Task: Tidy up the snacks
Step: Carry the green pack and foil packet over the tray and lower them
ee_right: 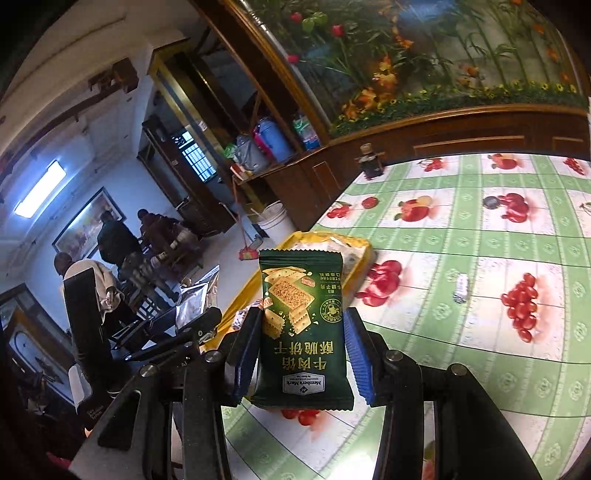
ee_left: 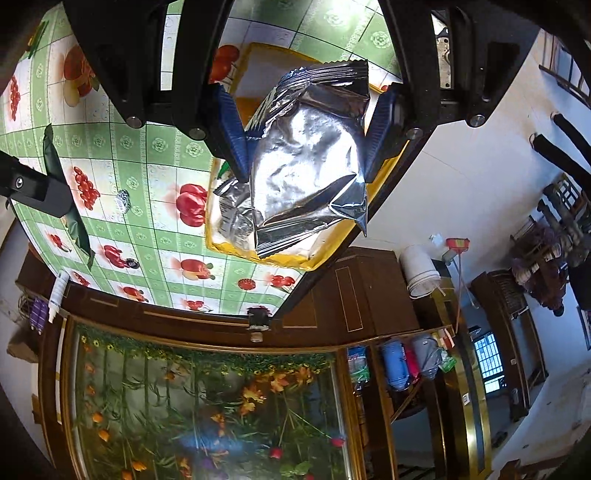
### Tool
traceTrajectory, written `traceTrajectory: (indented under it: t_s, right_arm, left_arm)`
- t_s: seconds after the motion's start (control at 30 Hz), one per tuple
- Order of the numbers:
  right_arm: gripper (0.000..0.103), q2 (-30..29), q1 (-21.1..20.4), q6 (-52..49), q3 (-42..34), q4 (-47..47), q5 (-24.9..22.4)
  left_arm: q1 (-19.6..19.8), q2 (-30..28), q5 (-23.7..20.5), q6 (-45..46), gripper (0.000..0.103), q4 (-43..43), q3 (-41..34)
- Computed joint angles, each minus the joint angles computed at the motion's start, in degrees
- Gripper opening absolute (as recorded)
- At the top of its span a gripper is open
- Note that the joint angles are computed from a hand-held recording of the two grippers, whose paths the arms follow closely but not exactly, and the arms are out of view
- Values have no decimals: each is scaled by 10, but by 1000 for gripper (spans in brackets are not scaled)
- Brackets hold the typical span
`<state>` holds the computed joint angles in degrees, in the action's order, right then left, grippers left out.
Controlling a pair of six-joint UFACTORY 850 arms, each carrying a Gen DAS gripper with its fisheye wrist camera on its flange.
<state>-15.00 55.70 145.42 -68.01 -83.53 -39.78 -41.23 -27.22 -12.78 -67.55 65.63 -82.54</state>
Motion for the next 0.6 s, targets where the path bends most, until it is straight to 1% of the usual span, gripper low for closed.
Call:
traceTrajectory:
  t_s: [0.07,0.17,0.37,0.53,0.6]
  right_arm:
    - [45,-12,-4,-12,-16,2,9]
    - [45,-26,-10,-32,-35,9,19]
    - [45,-45,-20,-46,-58,10,38]
    - [45,-65,-39,-46,-75,7,68]
    - [45,-80,-50,-65,-91,17,82]
  left_arm:
    - [4,1,0,-23,58,19,3]
    - [9,-1,2,-33,58,23,1]
    - [17,-7,5,-26,58,11,-3]
    - [24,-20,1,26,58,-43,-17]
    - [28,-30,0,78,58,-96,-28]
